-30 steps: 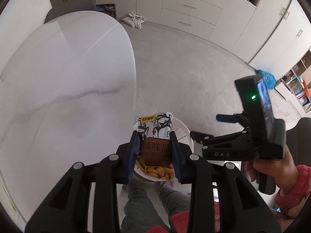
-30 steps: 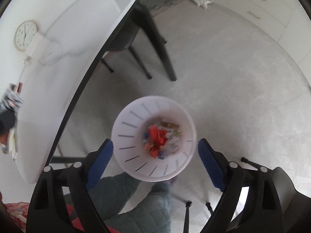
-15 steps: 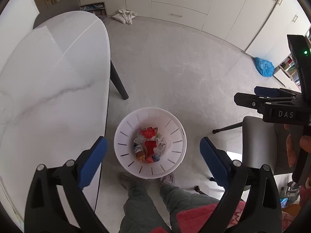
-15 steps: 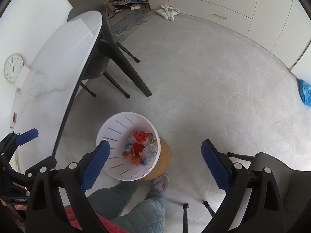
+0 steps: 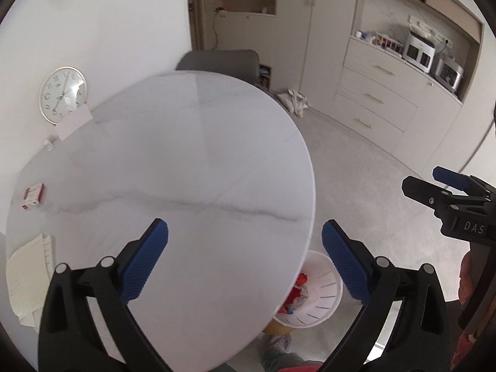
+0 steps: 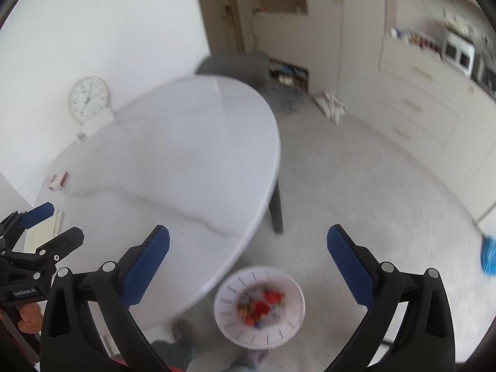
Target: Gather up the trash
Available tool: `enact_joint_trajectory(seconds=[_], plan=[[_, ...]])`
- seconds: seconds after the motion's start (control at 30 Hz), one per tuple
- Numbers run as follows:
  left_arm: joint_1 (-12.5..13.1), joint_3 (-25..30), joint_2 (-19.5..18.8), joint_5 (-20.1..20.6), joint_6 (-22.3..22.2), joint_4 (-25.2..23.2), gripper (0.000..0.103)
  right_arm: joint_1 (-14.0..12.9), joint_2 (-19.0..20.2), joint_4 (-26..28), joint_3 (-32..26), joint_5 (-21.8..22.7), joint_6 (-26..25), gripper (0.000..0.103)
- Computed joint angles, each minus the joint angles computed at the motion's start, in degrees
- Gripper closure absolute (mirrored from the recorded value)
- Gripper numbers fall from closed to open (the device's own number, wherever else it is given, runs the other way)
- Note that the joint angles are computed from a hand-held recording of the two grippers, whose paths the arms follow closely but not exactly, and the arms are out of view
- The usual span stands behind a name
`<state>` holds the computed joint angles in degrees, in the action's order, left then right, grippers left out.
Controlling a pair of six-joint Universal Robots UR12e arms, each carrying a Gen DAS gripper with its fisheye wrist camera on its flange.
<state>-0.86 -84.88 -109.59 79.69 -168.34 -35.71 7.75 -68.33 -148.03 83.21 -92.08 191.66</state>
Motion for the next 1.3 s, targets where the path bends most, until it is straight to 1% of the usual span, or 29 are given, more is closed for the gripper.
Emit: enact_joint_trajectory(seconds=[0.1, 0.2, 0.27, 0.37, 0.43, 0.57, 0.73, 0.83, 0.97, 1.1, 1.3], plan=[[2.5, 1.3, 0.5, 0.8, 0.6, 3.2, 0.008, 3.0, 2.7, -1.5, -6.2, -3.0, -1.7, 0.002], [5.6, 3.2, 0.6, 0.0, 0.7, 5.2, 0.008, 6.1, 5.8, -2.5, -12.7, -7.3, -1.4, 0.002], [7.9, 4.9, 0.4, -1.4, 0.8, 5.3, 0.008, 8.1, 7.9, -2.7, -17.2, -9.5, 0.3, 0.002], [11.0, 6.9, -0.2, -2.7, 0.3, 6.5, 0.008, 10.4, 10.9, -2.9, -23.1, -11.0, 2.8, 0.002], [12.2, 8.0, -0.6, -2.8, 0.7, 6.5, 0.008, 11.7, 12.4, -2.6, -25.9, -12.3, 4.4, 0.002], [14.6, 9.7, -1.3, -4.9, 3.5, 4.2, 0.008, 14.0, 14.8, -0.3, -30.5, -14.6, 7.4, 0.002], [16.4, 10.0, -1.8, -7.4, 5.1, 3.8, 0.008, 16.0, 16.8, 3.4, -34.5, -19.4, 7.3, 0.002], [17.2, 10.5, -2.1, -9.5, 5.7, 3.0, 0.008, 16.7, 17.8, 5.1, -36.3, -20.6, 7.3, 0.002], [17.6, 10.6, -2.2, -11.0, 6.1, 2.4, 0.008, 17.5, 18.8, 7.3, -38.2, -22.3, 6.7, 0.002], [18.0, 10.8, -2.3, -12.2, 6.1, 1.4, 0.008, 18.0, 19.2, 8.6, -39.0, -23.3, 6.8, 0.002], [18.0, 10.2, -1.9, -12.0, 6.3, 0.9, 0.008, 18.1, 18.9, 9.1, -38.4, -22.9, 7.4, 0.002]])
